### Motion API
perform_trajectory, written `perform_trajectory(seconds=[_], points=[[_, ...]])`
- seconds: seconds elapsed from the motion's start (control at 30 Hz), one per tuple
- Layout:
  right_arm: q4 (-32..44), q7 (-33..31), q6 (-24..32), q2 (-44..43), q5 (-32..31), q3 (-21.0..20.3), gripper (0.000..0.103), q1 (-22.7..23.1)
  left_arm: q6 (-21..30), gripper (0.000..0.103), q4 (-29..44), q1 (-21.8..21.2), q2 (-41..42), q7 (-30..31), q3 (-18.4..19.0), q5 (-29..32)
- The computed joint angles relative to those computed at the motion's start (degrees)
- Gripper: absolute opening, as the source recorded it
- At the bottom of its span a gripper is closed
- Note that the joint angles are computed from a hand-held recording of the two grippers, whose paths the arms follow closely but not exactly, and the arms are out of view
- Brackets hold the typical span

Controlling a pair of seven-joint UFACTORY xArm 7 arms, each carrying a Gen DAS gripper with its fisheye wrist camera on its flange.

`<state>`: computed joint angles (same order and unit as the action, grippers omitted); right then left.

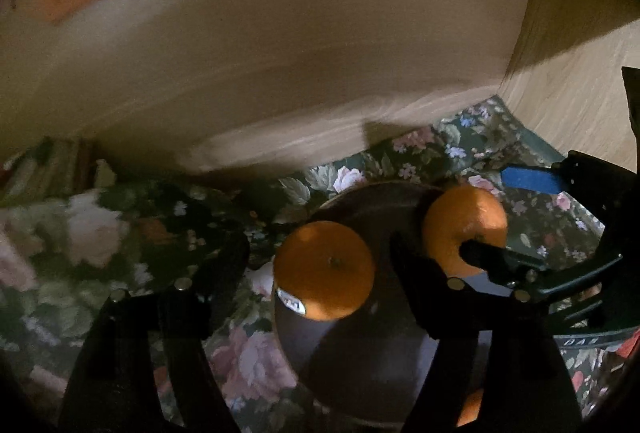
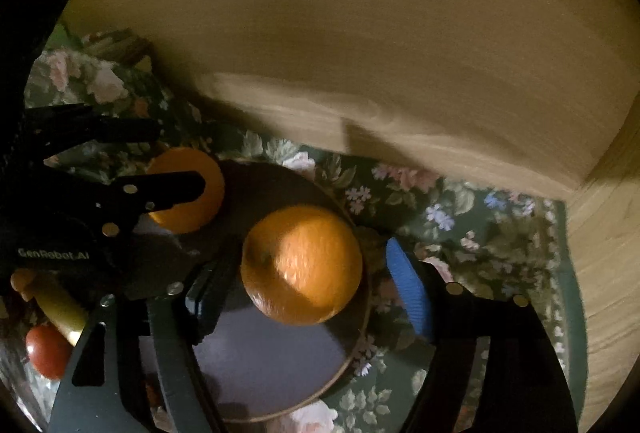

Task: Organize fruits
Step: 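Carry both oranges onto the dark plate and open both tools, then move the left tool to the red fruit while the right tool approaches a tangerine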

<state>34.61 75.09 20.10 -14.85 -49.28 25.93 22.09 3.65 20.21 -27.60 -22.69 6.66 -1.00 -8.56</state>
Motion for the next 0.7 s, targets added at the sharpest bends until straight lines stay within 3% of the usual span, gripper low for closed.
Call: perform_trajectory(seconds=[0.23, 0.4, 0.57, 0.7], points=[[-3.4, -1.3, 1.9, -9.3, 6.2, 3.0, 0.075, 2.1, 2.7, 0.073, -8.4, 3.1, -16.9, -4.1, -3.9, 2.9], [-6.3, -0.1, 2.0, -15.4, 9.8, 7.6, 0.079, 1.8, 9.4, 0.073, -14.7, 2.1, -32.6, -6.4, -3.5, 4.1], [-8.4, 1.6, 3.7, -20.3, 14.2, 12.3, 0.080, 3.4, 20.3, 0.074, -20.5, 0.3, -49.2, -8.4, -3.5, 4.3], [-10.3, 3.4, 5.0, -23.3, 18.1, 14.9, 0.081, 6.3, 34.5, 0.078, -25.8, -1.5, -67.5, -11.5, -4.8, 4.5]])
